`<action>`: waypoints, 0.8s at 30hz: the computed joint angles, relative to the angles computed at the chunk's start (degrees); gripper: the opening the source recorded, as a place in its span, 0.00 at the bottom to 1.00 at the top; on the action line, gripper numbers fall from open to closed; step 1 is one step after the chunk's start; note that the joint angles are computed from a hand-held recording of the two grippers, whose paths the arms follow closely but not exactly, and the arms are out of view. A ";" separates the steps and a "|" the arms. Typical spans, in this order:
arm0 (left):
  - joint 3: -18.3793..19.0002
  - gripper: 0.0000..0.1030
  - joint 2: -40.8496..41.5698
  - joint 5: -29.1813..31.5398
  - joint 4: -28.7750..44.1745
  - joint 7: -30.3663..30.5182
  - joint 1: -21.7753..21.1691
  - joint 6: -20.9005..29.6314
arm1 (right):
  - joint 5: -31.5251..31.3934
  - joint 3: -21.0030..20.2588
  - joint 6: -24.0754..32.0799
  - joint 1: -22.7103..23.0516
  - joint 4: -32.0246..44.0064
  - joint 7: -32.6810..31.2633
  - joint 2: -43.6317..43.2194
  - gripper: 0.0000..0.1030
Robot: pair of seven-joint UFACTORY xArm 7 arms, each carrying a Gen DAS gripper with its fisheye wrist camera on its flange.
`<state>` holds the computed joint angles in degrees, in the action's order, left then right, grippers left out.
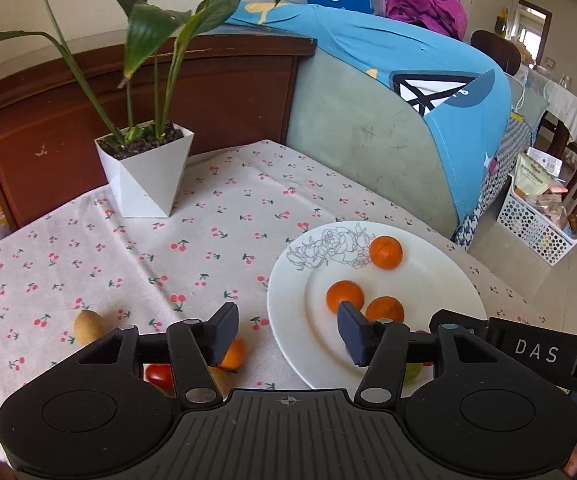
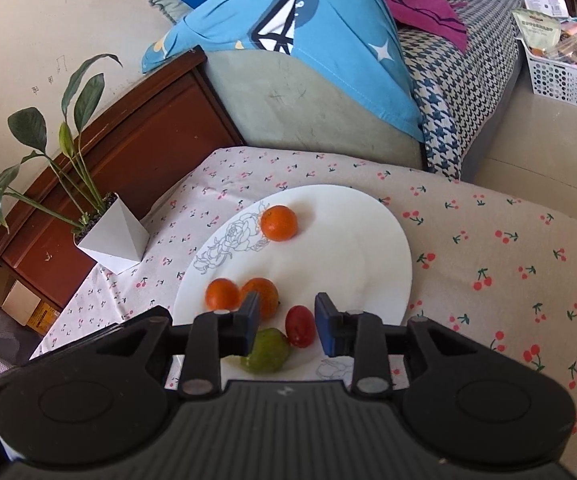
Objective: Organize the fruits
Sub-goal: 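Withdraw both open grippers from the plate toward the remaining fruits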
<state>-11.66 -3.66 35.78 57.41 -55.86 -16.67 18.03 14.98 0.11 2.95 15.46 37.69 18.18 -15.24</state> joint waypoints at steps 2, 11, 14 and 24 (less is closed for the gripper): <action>0.39 0.57 -2.14 -2.26 -1.47 1.36 0.11 0.75 | -1.96 1.58 -0.42 -1.20 -0.25 0.39 -0.66 0.37; -0.50 0.65 -11.22 -10.75 -8.05 9.11 3.94 6.31 | 9.72 -11.10 3.08 17.54 -0.26 -16.52 -3.05 0.50; -1.00 0.72 -13.81 -11.97 -10.57 8.51 5.55 6.05 | 15.64 -13.87 7.45 21.48 0.83 -23.57 -3.10 0.51; -1.37 0.72 -17.93 -16.75 -15.32 9.90 8.83 7.67 | 20.81 -9.57 13.35 19.88 4.05 -39.51 -0.86 0.51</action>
<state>-13.02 -21.59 19.03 42.09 -45.96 -7.84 25.70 35.79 -9.45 16.30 35.33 41.74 -21.33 -16.10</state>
